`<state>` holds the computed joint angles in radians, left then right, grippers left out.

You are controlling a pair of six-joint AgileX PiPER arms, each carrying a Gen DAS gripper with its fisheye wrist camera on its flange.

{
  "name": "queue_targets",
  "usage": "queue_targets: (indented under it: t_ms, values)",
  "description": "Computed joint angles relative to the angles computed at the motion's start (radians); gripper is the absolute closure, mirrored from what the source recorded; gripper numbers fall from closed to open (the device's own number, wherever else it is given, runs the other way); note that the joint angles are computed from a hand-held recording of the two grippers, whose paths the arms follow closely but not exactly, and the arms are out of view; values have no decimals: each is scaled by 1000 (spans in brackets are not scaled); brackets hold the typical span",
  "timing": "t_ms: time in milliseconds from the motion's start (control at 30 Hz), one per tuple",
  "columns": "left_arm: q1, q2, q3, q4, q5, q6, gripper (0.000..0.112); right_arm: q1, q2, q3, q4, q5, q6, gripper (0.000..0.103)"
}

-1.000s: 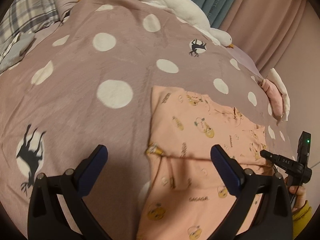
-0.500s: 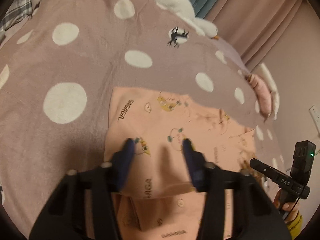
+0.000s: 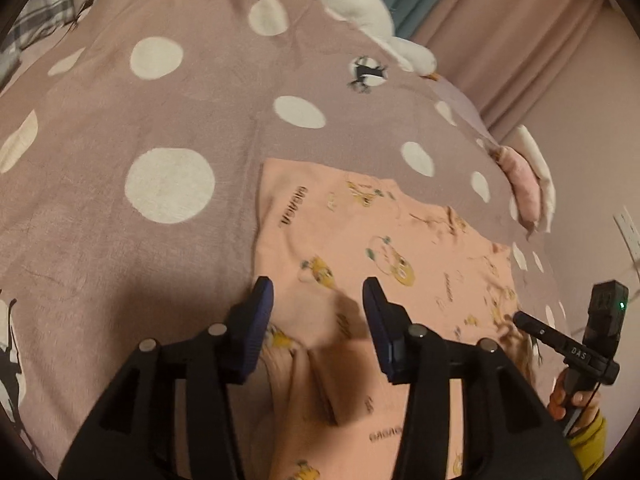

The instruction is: Fold small clothes

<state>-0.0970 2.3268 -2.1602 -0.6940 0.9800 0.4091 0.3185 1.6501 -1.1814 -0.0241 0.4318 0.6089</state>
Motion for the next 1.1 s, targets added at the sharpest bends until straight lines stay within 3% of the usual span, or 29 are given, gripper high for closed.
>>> queue_targets:
  t_ms: [133,200,267,333,433,500,600,667,867,1000,1100]
  values:
    - [-45,-7,30,78,-4,9,66,-9,47,1,27,11,-4,73]
    - [-56,-29,93,88,-43,31,66,-30,28,53,109,-55,-55,73]
    - [-45,-60,148,62,-53,58,66,-37,2,76,154,-58,-67,73]
    - [-30,-91,195,41,-47,69,65,-9,-31,85,57,-26,30,73]
    - [5,-182,328,-5,-51,120,51,55,-122,137,-89,1,179,69]
    - [39,-266,450,-59,-64,181,33,76,-184,193,-108,-17,213,56]
    - [96,-375,616,-138,-62,272,26,134,-284,287,-217,-28,364,41]
    - [124,-432,698,-163,-56,318,25,169,-350,355,-279,-34,471,40]
    - [220,-559,900,-226,25,436,25,248,-493,509,-374,-41,720,40]
    - [303,-555,955,-288,156,457,25,300,-571,582,-419,-52,849,40]
    - [330,-571,993,-291,188,457,25,347,-614,623,-447,-28,932,40]
